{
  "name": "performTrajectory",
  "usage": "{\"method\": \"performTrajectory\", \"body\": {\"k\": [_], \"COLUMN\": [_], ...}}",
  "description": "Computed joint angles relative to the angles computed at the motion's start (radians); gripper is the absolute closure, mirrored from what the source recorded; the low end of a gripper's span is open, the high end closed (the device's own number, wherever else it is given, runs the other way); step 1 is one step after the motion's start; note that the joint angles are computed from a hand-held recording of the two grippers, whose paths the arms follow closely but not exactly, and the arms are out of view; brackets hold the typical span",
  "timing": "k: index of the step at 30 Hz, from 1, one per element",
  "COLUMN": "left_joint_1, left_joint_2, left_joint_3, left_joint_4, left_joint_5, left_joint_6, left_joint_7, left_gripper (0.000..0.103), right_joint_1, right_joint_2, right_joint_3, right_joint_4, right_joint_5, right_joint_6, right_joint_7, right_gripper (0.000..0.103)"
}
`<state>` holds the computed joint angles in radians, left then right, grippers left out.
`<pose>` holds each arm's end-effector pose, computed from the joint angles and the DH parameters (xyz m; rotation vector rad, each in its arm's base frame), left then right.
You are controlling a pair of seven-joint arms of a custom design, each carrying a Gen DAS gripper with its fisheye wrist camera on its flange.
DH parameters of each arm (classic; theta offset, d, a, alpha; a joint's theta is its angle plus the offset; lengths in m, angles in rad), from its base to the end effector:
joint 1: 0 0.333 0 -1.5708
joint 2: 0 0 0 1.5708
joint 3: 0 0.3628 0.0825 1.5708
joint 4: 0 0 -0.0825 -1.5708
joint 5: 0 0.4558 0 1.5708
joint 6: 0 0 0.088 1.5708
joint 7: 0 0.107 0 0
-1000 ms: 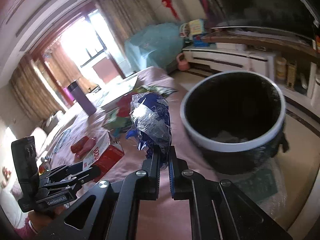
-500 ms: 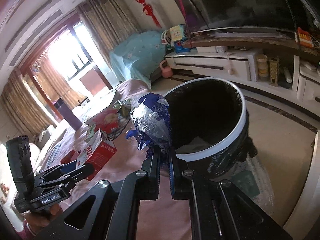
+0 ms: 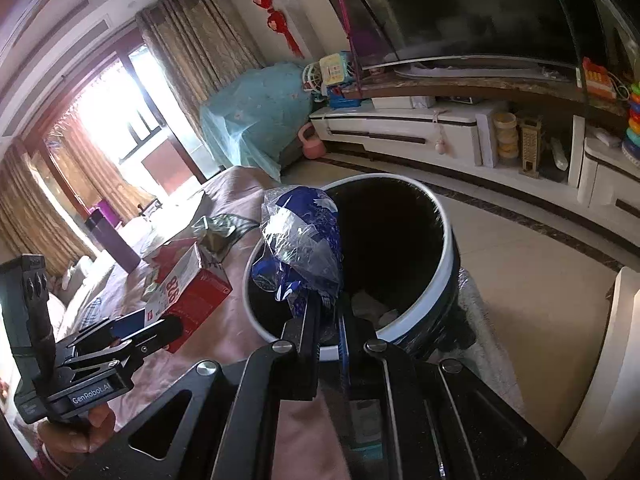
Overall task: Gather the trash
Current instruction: 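Carry both items over the trash bin and open both tools to drop them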
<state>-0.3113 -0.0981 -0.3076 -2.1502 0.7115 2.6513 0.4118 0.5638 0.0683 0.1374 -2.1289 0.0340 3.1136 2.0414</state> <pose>0.4917 -0.3777 0.5162 -1.7983 1.8060 -0.8145 0.5096 0.4242 0.4940 -1.7217 1.4190 -0.1887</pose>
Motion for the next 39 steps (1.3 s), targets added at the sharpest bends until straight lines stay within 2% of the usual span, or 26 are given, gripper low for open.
{"method": "performTrajectory", "body": {"k": [9,17,22,25,26,27,29,32,34,36,39], "left_joint_1": [-0.02,-0.044,-0.041,-0.043,-0.043,-0.042,-0.038,-0.031,-0.024,-0.014,0.001], "left_joint_2": [0.104,0.16,0.179,0.174,0.168,0.159,0.14,0.093,0.061,0.019,-0.044], "left_joint_3": [0.017,0.035,0.042,0.046,0.048,0.049,0.05,0.047,0.042,0.035,0.025], "left_joint_4": [0.114,0.166,0.18,0.171,0.163,0.151,0.128,0.073,0.039,-0.005,-0.073], "left_joint_5": [-0.017,-0.042,-0.133,-0.145,-0.147,-0.146,-0.147,-0.138,-0.13,-0.114,-0.118], "left_joint_6": [-0.04,-0.06,-0.042,-0.034,-0.03,-0.023,-0.015,0.003,0.012,0.017,0.029], "left_joint_7": [0.066,0.111,0.189,0.185,0.178,0.167,0.151,0.112,0.087,0.05,0.008], "left_gripper": [0.048,0.048,0.047,0.043,0.038,0.037,0.035,0.035,0.034,0.034,0.033], "right_joint_1": [-0.033,-0.02,-0.024,-0.031,-0.036,-0.039,-0.046,-0.047,-0.036,-0.023,-0.01], "right_joint_2": [0.03,0.05,0.061,0.061,0.058,0.059,0.057,0.047,0.036,0.029,0.029], "right_joint_3": [0.012,-0.008,-0.009,-0.001,0.006,0.009,0.018,0.028,0.028,0.028,0.037], "right_joint_4": [0.04,0.072,0.091,0.093,0.088,0.087,0.081,0.069,0.054,0.044,0.043], "right_joint_5": [0.085,0.073,0.079,0.097,0.115,0.125,0.153,0.187,0.188,0.182,0.188], "right_joint_6": [-0.042,-0.077,-0.101,-0.109,-0.104,-0.1,-0.089,-0.074,-0.05,-0.024,0.003], "right_joint_7": [-0.086,-0.085,-0.099,-0.108,-0.122,-0.131,-0.157,-0.18,-0.174,-0.165,-0.164], "right_gripper": [0.096,0.095,0.091,0.081,0.074,0.065,0.053,0.051,0.042,0.029,0.02]}}
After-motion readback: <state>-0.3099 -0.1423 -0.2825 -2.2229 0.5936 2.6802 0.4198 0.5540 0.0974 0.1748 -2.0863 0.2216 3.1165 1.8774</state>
